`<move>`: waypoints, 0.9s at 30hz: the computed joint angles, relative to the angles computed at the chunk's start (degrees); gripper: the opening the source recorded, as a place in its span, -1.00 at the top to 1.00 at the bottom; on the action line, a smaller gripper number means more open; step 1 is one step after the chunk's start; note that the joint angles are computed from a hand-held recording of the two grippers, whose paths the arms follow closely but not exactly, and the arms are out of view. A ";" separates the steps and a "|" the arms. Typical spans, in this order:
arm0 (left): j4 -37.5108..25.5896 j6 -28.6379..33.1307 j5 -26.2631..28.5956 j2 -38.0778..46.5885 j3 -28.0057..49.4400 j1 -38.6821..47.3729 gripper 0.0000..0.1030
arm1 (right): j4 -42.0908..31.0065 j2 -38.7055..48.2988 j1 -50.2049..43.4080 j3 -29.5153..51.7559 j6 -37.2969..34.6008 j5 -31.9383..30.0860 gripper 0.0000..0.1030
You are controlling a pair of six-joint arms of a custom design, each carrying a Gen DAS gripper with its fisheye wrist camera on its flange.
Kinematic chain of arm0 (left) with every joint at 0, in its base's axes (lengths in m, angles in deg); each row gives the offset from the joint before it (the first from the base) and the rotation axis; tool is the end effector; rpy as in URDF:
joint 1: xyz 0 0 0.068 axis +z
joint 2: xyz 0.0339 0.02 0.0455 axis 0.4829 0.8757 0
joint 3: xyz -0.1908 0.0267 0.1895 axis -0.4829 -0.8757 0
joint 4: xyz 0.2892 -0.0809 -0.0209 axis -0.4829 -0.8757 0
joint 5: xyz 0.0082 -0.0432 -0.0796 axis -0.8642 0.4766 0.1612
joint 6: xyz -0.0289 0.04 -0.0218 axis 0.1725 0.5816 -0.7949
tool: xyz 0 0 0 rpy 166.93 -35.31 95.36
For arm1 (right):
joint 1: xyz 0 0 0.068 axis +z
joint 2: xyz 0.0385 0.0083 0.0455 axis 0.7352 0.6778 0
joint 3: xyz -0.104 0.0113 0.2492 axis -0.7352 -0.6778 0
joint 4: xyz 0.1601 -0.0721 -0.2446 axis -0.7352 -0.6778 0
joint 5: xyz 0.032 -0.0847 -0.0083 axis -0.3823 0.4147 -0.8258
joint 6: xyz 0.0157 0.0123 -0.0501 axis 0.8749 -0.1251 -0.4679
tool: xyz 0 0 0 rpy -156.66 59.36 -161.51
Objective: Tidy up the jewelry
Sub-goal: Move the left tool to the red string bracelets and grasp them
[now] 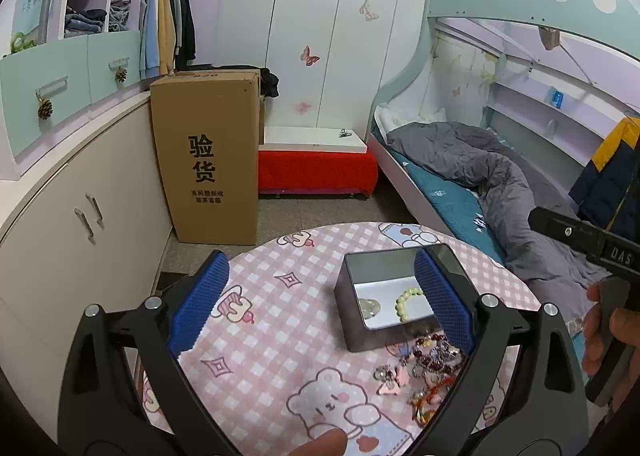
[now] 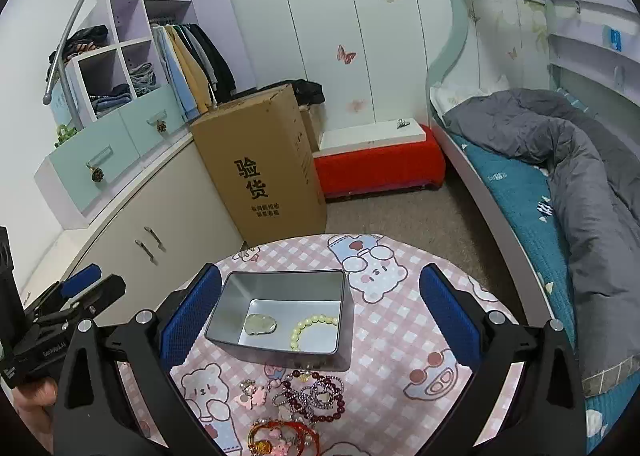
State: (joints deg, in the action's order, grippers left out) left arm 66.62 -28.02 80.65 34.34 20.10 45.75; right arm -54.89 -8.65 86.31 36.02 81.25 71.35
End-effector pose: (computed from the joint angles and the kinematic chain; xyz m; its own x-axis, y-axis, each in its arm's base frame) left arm 0.3177 0.0704 0.2067 -0.4917 0.2120 -0.8446 0.5553 0.8234 -0.1167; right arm 0.2191 0.1495 0.2159 -0.4906 0.3525 -0.7969 0.2890 0.9286 0.2328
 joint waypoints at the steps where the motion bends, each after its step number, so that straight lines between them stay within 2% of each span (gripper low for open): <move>1: -0.20 0.38 0.35 -0.82 -0.59 0.44 -0.79 | -0.61 -0.49 0.86 0.01 0.23 0.64 -0.86; 9: -3.14 6.21 3.15 -5.18 -5.04 4.12 -0.79 | -6.67 -3.03 8.42 -1.30 5.37 6.07 -0.86; 15: -9.48 15.90 3.79 -5.19 -8.17 5.43 -0.79 | -10.96 -5.68 14.22 -5.46 14.82 8.50 -0.86; 18: -9.53 18.78 1.77 -5.31 -11.12 4.70 -0.79 | -12.52 -5.31 15.95 -6.91 19.05 8.35 -0.86; 27: -6.35 18.96 -3.40 -5.00 -17.50 0.99 -0.79 | -11.05 -0.88 18.22 -9.84 25.11 4.75 -0.85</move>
State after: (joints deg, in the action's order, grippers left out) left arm 60.27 -9.06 77.26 29.34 2.60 46.74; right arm -65.94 -9.53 104.53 26.19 106.37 76.10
